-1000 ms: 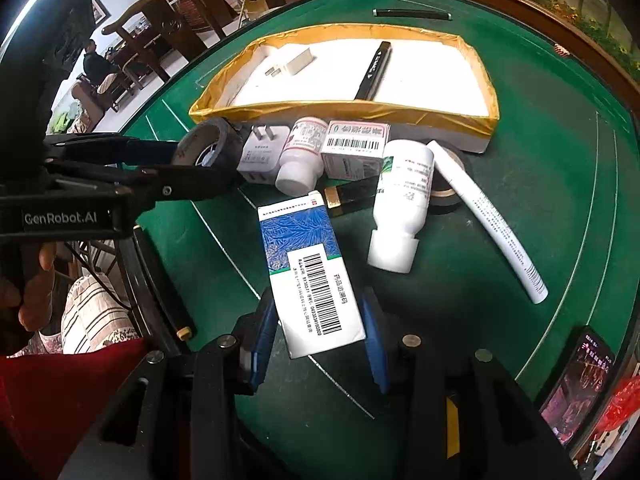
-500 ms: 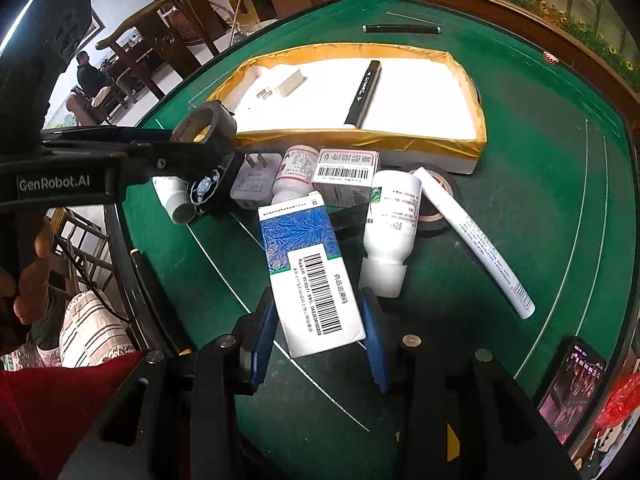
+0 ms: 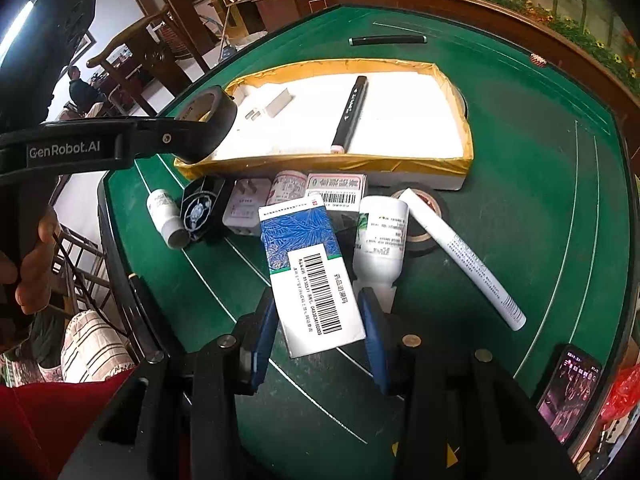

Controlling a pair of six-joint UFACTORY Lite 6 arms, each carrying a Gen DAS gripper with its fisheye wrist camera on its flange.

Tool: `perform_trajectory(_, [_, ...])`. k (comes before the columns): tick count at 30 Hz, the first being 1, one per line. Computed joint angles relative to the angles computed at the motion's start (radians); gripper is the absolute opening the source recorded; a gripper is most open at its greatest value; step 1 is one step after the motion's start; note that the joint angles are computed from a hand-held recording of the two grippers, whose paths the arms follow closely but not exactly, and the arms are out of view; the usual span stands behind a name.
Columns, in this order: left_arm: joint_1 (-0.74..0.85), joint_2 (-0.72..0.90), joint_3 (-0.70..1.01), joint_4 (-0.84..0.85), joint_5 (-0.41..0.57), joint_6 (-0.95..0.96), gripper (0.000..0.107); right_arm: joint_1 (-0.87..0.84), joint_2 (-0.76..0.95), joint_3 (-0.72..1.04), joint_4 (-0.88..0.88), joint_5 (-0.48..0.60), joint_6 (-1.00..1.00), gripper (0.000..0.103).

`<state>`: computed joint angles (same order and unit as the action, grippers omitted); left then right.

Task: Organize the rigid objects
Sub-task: 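Grasp the black tape roll with the left tool while the right tool holds the box, then carry the tape roll and box over the tray and open both tools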

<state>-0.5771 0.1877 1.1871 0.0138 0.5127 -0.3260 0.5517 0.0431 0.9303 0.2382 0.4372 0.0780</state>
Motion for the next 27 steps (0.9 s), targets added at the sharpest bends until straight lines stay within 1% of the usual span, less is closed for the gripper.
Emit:
perform_trajectory(13, [0.035, 0.073, 0.071, -0.042, 0.001, 0.066, 0.062, -0.027, 0.055, 0.082, -0.045, -0.019, 0.067, 0.039])
perform_trajectory(22, [0.076, 0.132, 0.137, -0.072, 0.006, 0.123, 0.062, -0.033, 0.119, 0.173, -0.076, -0.016, 0.096, 0.039])
perform_trajectory(25, [0.096, 0.173, 0.176, -0.104, 0.013, 0.158, 0.062, -0.06, 0.144, 0.208, -0.036, -0.013, 0.059, 0.039])
perform_trajectory(27, [0.113, 0.206, 0.206, -0.145, 0.018, 0.191, 0.062, -0.091, 0.162, 0.233, 0.045, -0.011, -0.009, 0.039])
